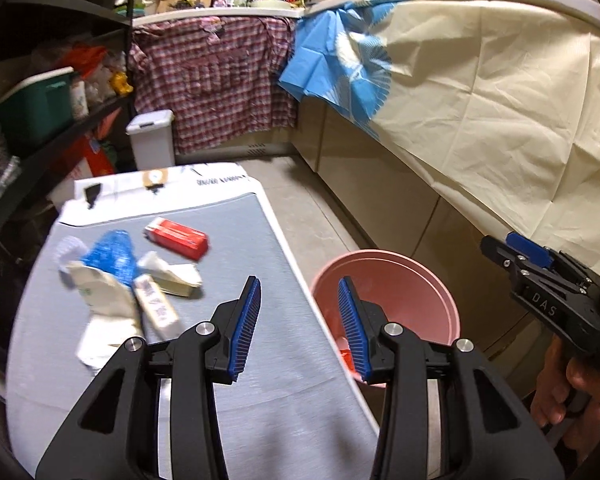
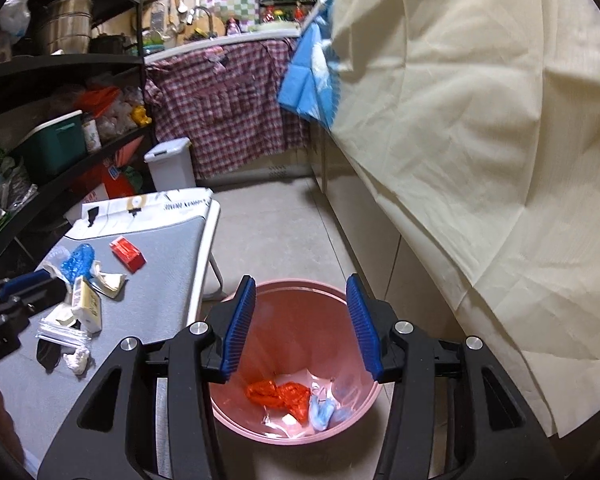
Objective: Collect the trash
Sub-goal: 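Grasp the white paper with the left tool while the right tool grasps the milk carton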
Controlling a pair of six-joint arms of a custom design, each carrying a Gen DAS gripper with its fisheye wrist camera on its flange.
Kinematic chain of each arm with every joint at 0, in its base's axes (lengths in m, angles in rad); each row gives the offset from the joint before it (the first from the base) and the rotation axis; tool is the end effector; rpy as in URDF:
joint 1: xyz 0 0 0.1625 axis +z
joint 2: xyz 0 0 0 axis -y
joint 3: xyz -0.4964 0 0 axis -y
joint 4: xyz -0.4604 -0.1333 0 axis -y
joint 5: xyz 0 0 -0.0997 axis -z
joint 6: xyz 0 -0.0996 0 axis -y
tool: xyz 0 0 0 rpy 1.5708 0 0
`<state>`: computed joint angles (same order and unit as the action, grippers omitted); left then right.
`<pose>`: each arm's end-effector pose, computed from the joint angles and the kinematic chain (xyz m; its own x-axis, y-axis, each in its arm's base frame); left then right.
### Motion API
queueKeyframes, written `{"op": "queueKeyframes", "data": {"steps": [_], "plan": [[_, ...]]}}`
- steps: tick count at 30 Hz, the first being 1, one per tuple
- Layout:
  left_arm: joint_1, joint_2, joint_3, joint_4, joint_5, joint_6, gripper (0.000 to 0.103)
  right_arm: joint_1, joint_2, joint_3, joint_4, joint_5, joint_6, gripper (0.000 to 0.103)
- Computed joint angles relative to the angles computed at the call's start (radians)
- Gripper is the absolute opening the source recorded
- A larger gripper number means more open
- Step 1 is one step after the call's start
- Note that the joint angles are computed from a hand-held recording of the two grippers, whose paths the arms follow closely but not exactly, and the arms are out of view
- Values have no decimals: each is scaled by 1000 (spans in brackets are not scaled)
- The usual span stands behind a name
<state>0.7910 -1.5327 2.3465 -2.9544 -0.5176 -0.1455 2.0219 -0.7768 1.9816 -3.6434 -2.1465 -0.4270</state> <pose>-0.1570 -0.4714 0.3362 -0.7601 -0.0724 -0.6458 0.4870 0.5945 -0.6399 0.3532 -0.5478 0.1026 -0.7352 -0.2336 0.6363 -0.6442 0.5329 -0.5486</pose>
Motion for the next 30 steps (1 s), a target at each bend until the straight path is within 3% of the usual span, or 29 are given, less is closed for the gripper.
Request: {"op": "queueKeyframes", "data": {"steps": [9,14,21,30], "plan": [[-42,-186,29,167,78,-15,41,40,-20,38,-76,33,-2,47],[-25,-268,15,217,90,13,41,73,-24,33,-16,46,27,47],[49,-273,-33,74,90,213,41,135,37,-30,29,76,21,47],[196,-279,-65,-16,6,271,36,170,171,-180,134,183,36,47]]}}
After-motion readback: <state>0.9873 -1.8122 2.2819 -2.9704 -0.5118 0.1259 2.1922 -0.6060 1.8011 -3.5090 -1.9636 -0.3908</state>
